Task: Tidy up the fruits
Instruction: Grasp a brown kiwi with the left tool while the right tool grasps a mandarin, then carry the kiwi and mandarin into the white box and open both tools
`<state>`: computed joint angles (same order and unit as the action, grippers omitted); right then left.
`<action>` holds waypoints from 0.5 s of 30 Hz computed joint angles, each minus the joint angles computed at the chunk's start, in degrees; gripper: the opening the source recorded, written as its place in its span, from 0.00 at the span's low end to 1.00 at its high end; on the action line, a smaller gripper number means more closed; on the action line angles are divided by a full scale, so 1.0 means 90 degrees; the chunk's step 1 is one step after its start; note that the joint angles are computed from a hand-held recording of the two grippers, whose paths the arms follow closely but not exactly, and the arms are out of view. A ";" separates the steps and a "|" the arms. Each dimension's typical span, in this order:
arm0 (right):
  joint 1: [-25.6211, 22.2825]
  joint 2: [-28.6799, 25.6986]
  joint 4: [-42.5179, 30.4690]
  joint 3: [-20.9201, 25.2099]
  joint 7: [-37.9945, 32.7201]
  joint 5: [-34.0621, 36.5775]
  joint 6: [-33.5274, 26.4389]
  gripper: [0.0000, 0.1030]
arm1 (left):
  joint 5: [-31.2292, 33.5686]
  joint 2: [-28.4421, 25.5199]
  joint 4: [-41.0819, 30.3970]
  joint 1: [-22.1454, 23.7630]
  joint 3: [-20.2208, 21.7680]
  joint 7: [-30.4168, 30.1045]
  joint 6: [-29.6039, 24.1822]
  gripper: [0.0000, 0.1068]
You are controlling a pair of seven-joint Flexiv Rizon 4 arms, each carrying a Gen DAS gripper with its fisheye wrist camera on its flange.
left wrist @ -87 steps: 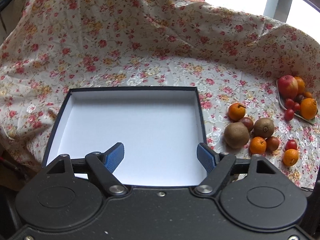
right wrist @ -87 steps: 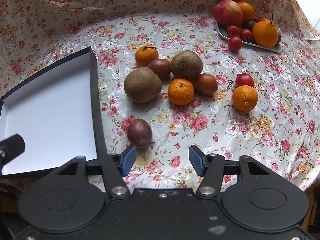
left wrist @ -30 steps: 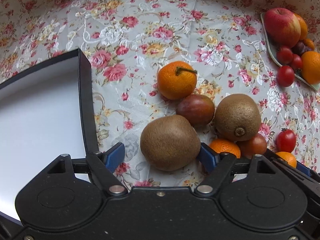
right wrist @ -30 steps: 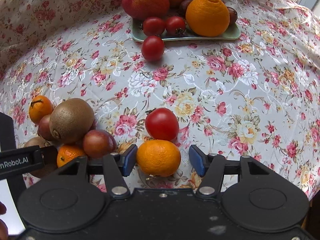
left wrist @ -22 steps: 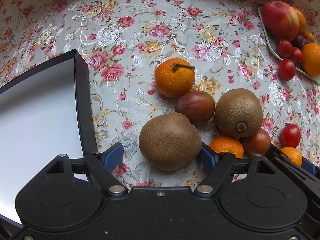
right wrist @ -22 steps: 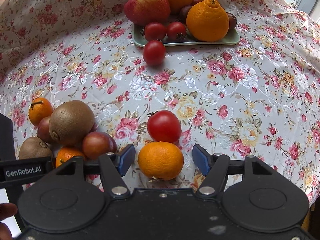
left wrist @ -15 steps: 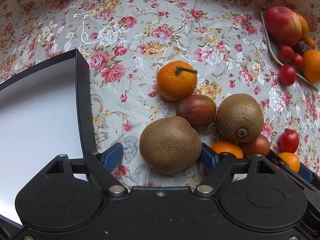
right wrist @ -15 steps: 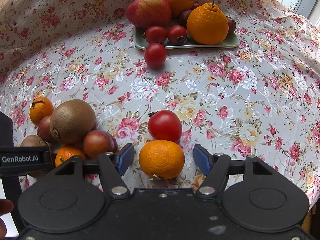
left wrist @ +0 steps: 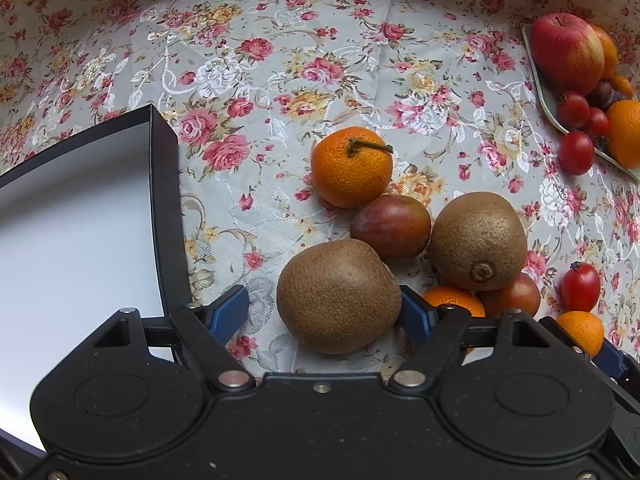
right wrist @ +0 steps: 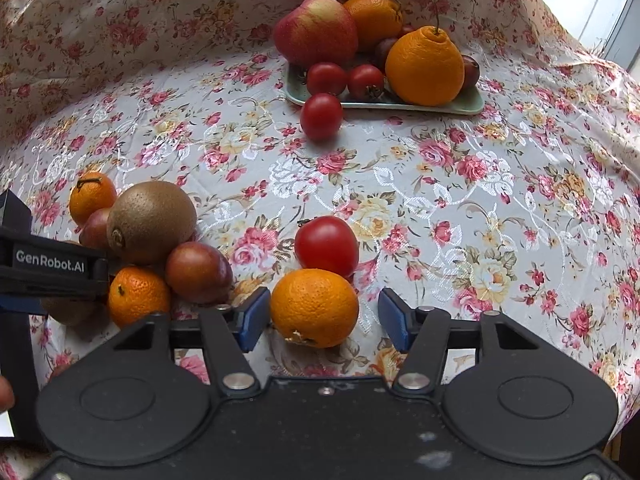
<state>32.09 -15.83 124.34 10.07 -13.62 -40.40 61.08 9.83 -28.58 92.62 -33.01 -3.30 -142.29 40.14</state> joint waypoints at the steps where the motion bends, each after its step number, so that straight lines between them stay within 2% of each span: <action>1: -0.0043 0.0005 -0.0035 0.0059 -0.0085 0.0186 -0.0010 0.51 | -0.0006 0.0054 0.0082 0.0016 -0.0016 0.0032 0.0128 0.66; 2: -0.0082 0.0011 -0.0057 0.0110 -0.0165 0.0365 0.0018 0.45 | -0.0038 0.0100 0.0167 0.0051 -0.0050 0.0108 0.0288 0.58; 8: -0.0100 0.0056 -0.0229 0.0254 -0.0505 0.1086 -0.0243 0.44 | -0.0474 0.0252 0.0454 0.0224 -0.0121 0.0114 0.0573 0.58; 12: -0.0068 0.0138 -0.0306 0.0266 -0.0457 0.1277 -0.0440 0.44 | -0.0691 0.0477 0.0758 0.0310 -0.0131 0.0006 0.0771 0.58; 15: -0.0061 0.0246 -0.0277 0.0226 -0.0314 0.1192 -0.0376 0.44 | -0.0566 0.0604 0.0792 0.0249 -0.0075 -0.0221 0.0778 0.58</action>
<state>31.54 -13.62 121.84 12.11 -16.45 -29.68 57.69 4.73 -23.14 99.75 -30.77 -3.98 -144.28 47.14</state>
